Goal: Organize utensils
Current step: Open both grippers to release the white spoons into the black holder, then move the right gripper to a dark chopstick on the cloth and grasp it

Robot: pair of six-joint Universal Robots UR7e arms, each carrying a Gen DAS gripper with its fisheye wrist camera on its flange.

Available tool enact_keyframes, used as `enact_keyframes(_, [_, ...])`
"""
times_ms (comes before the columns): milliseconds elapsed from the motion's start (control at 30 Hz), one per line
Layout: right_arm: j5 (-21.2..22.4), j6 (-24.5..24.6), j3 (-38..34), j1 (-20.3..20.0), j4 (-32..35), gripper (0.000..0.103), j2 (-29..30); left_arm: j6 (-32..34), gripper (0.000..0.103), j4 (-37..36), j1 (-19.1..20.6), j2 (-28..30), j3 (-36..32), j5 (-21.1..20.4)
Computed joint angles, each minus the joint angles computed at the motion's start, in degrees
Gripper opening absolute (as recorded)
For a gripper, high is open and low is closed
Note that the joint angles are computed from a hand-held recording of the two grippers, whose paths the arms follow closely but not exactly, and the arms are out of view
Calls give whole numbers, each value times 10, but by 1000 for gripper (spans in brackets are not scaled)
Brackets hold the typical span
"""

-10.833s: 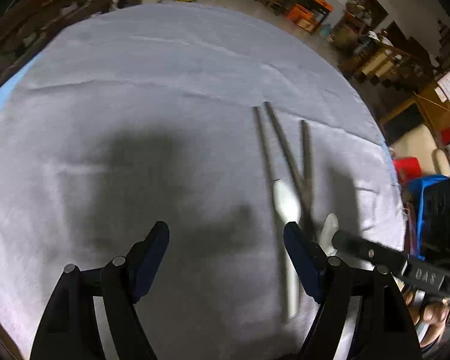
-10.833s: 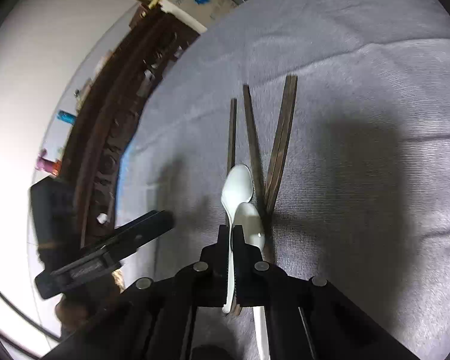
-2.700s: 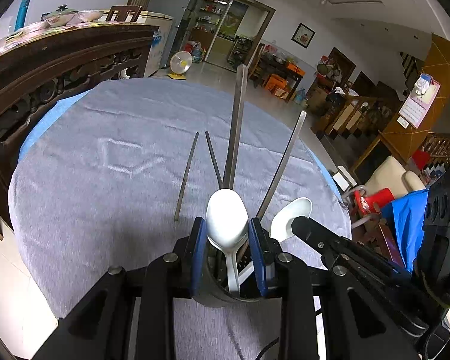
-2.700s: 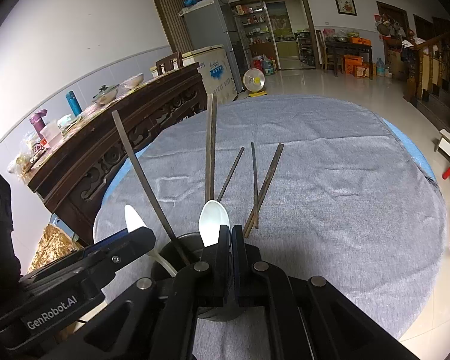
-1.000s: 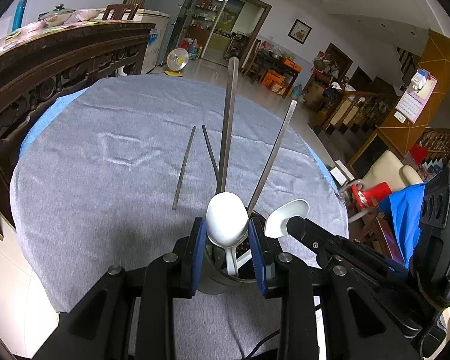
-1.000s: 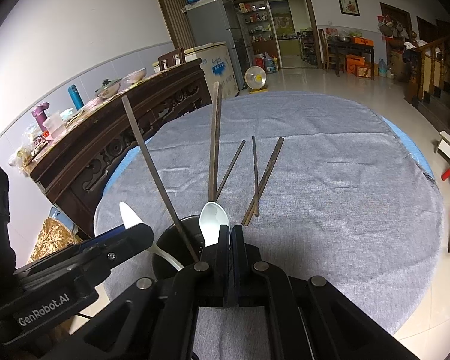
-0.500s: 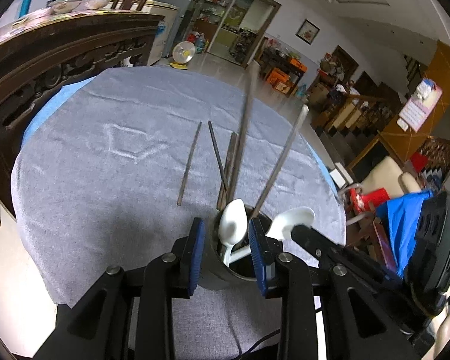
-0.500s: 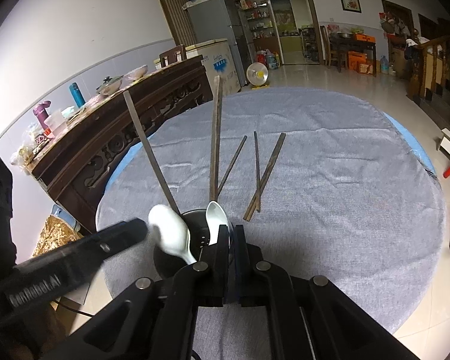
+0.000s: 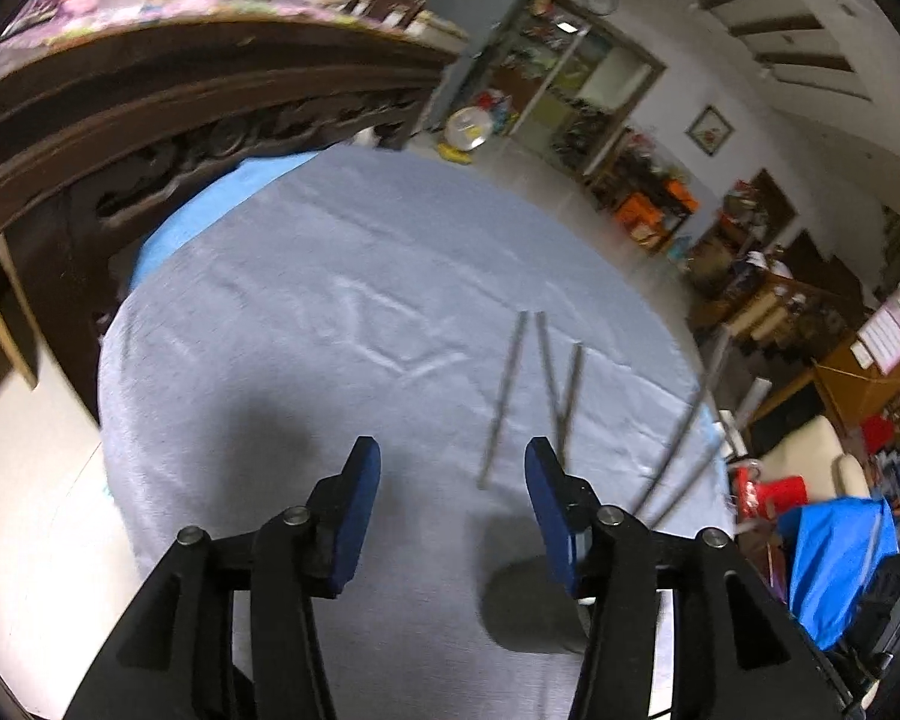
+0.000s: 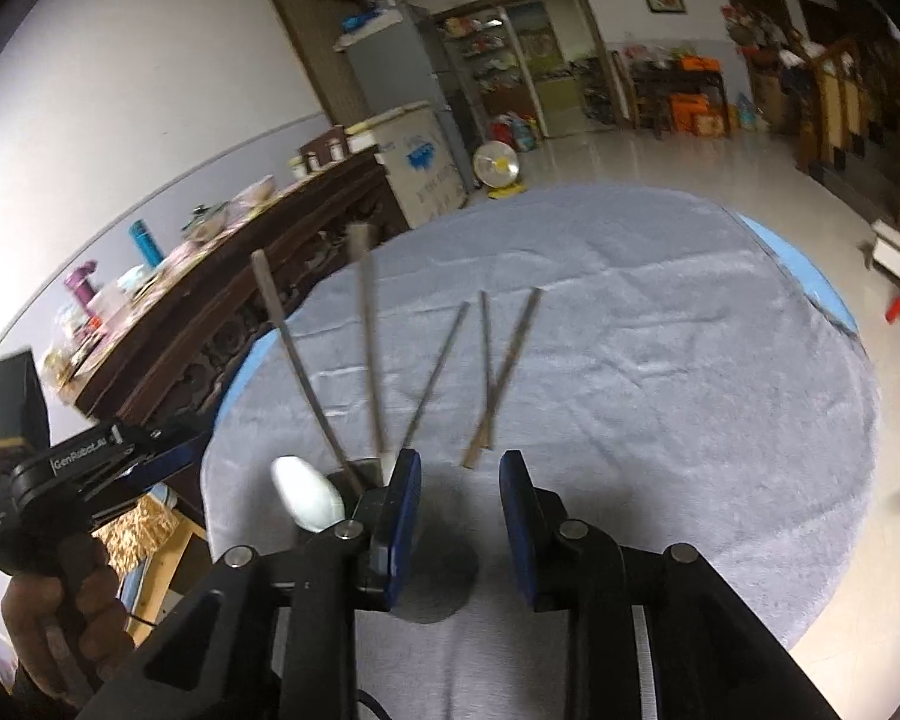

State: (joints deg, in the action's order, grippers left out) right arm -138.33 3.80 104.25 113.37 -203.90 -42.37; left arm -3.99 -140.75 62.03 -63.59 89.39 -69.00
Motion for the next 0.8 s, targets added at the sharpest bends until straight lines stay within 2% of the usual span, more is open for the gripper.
enact_keyframes(133, [19,61,32,-31,25,30,-26,-14,51,43,15,25,-31,20])
enact_keyframes(233, [31,86,46,-50,44,30,-40,-18,51,71,22,42,-48,29])
enact_keyframes(500, [68,86,36,-95,120,30,-64,5,51,130,28,82,-91,43])
enact_keyframes(633, [107,66,-9,-115,202,30,-75,26,51,170,25,106,-122,49])
enact_keyframes(700, [136,57,-48,-125,268,30,-76,38,51,191,24,122,-143,55])
enact_keyframes(800, [152,45,-123,-134,363,30,-59,46,51,210,24,140,-168,55])
